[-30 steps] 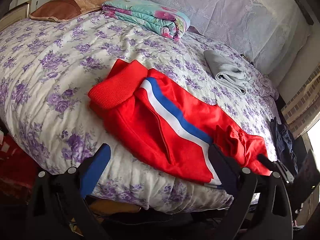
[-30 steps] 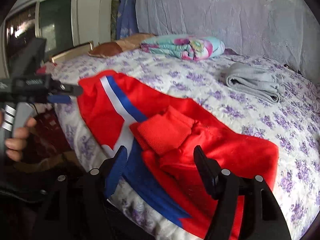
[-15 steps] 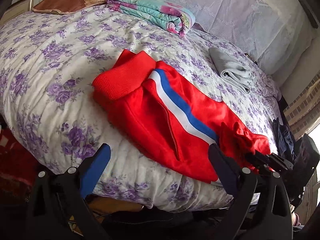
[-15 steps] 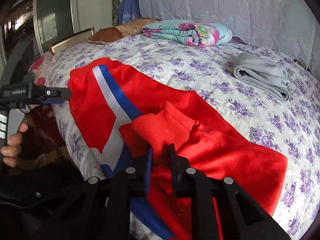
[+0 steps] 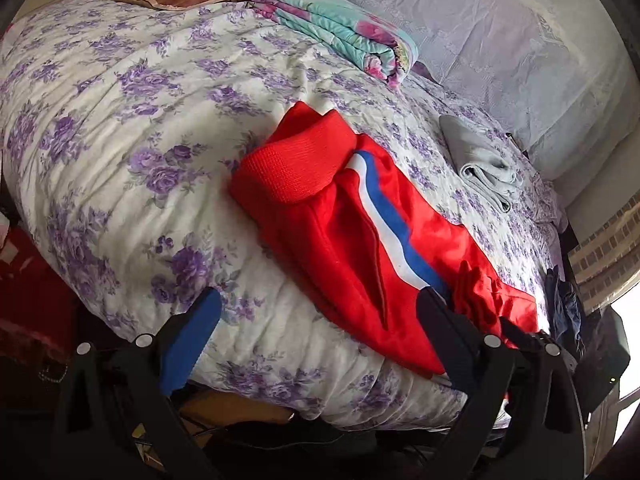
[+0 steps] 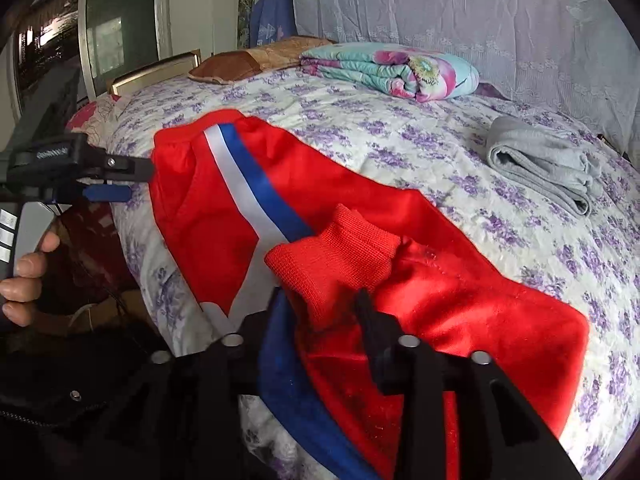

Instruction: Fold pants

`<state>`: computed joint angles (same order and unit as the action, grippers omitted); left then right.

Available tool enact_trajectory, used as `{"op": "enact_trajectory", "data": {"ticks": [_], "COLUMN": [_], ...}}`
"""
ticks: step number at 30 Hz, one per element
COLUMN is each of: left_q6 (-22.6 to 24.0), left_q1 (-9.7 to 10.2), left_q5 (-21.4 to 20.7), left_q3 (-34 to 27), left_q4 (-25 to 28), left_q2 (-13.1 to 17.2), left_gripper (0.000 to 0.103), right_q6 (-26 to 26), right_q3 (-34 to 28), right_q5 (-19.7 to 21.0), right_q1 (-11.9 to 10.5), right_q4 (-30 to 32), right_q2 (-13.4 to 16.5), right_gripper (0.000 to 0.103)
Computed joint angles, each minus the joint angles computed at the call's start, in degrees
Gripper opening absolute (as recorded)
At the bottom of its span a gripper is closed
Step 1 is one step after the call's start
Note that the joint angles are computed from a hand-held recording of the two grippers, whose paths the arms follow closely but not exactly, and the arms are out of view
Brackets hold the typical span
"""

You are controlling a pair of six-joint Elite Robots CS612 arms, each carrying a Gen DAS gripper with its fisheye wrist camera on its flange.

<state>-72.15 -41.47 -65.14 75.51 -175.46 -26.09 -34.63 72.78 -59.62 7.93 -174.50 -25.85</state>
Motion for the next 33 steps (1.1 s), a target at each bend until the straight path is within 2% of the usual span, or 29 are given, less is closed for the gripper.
{"op": "enact_trajectory", "data": {"ticks": [1, 4, 6, 9, 14, 15, 18, 21, 23, 25, 26, 27, 29, 30, 31, 33], "left_q6": [-0.02, 0.41, 0.93, 2.05, 3.64, 3.69, 3.12, 1.39, 0.39, -0.48, -1.12, -1.71, -2.51, -2.72, -2.92, -3.13], "left_q1": [0.03, 0.06, 0.09, 0.22, 0.51, 0.53, 0.45, 0.36, 0.34, 0.33, 0.34, 0.39, 0.40, 0.30, 0.22, 0.27], "left_q5": [-0.10, -0.38, -0.72, -1.50, -2.13, -2.09, -1.74, -1.23, -1.00, -0.46, -0.35, -0.47, -0.57, -0.18, 0.20, 0.23], "left_q3": [0.04, -0.23, -0.56, -1.29, -3.29, -3.55, -3.45, -1.93, -0.79, 0.04, 0.30, 0.56, 0.63, 0.41, 0.01, -0.97], "left_q4": [0.05, -0.34, -0.82, -1.02, -0.12, -0.08, 0.61, 0.45, 0.33, 0.53, 0.75, 0.39, 0.40, 0.92, 1.65, 1.89], "left_q2": [-0.02, 0.15, 0.37, 0.77, 1.59, 1.69, 1.59, 1.01, 0.55, 0.22, 0.14, 0.14, 0.20, 0.24, 0.34, 0.79], "left_gripper": [0.095, 0.095, 0.095, 0.095, 0.095, 0.095, 0.095, 0.095, 0.095, 0.095, 0.095, 0.095, 0.095, 0.095, 0.095, 0.095], "right_q6": [0.42, 2.99, 5.60, 6.15, 6.93, 6.85, 9.84, 11.68, 14.92, 18.07, 18.29, 17.50, 13.44, 11.02, 8.60, 5.85], "right_q3": [0.98, 3.69, 5.13, 5.70, 3.97, 3.52, 4.01, 5.13, 5.67, 4.92, 4.45, 4.57, 5.81, 6.70, 7.63, 8.94], "right_q5": [0.46, 2.06, 4.66, 14.10, 16.40, 15.55, 10.79, 4.82, 0.60, -0.97, 0.28, 0.99, 1.87, 4.11, 6.73, 10.21], "right_q1": [-0.36, -1.88, -3.29, -5.68, -6.29, -6.09, -5.59, -5.27, -5.41, -5.99, -6.37, -6.45, -6.15, -6.21, -6.37, -6.65], "right_q4": [-1.42, -1.93, -0.40, 10.73, 20.50, 22.09, 18.15, 13.39, 8.50, 7.38, 8.83, 9.21, 8.75, 8.15, 6.96, 4.48], "right_q2": [-0.59, -2.38, -3.11, -3.52, -2.67, -2.49, -2.50, -2.96, -2.79, -2.10, -1.86, -1.94, -2.80, -3.31, -3.74, -4.41], "right_gripper": [0.063, 0.063, 0.063, 0.063, 0.062, 0.062, 0.040, 0.037, 0.028, 0.012, 0.011, 0.014, 0.031, 0.050, 0.056, 0.056]}}
